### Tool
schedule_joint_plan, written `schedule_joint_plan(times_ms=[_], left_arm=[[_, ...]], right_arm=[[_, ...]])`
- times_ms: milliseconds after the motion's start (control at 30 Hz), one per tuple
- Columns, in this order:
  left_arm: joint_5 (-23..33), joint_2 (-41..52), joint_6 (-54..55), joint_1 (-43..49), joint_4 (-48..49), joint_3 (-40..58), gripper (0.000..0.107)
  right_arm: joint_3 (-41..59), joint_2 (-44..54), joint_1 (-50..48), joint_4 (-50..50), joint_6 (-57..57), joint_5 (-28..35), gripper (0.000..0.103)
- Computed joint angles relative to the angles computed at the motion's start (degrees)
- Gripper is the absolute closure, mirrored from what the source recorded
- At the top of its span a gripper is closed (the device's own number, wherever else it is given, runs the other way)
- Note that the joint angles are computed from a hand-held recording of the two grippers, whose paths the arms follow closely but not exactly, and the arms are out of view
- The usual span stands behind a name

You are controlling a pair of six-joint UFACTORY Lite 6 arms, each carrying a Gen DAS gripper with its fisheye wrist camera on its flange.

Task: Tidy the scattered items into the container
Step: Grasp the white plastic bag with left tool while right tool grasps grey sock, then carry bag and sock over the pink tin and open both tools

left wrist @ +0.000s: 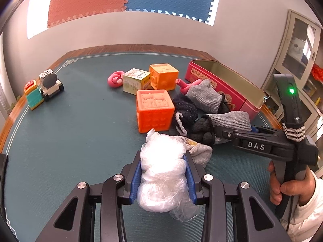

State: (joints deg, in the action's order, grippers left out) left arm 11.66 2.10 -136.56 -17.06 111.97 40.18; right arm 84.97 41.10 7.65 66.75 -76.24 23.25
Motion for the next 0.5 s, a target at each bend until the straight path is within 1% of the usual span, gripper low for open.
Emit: schedule_joint_plan(times_ms=[67, 133, 267, 400, 500], left_arm=[[0.2, 0.1, 4.8, -0.8, -4.6, 1.0, 0.068], [0.8, 0.5, 10.7, -2.1, -10.1, 2.5, 0.068], [2.4, 2.6, 23.3, -5.2, -21.2, 7.9, 0.068], [5.2, 6.6, 33.2, -8.2, -29.0, 15.8, 0.068], [7.5, 11.3, 39.8, -9.7, -33.9, 23.8, 0.068]], right_arm=[[-2.3, -2.0, -0.8, 3.0, -3.9, -0.4, 0.048], [-5.3, -4.9, -1.7, 7.1, -9.1, -1.7, 0.049], [-8.1, -9.4, -5.6, 13.9, -16.0, -1.0, 0.049], [-7.8, -12.1, -9.9, 17.3, -18.6, -0.6, 0.049], [-4.8, -11.4, -12.2, 16.3, -16.4, -1.0, 0.049]])
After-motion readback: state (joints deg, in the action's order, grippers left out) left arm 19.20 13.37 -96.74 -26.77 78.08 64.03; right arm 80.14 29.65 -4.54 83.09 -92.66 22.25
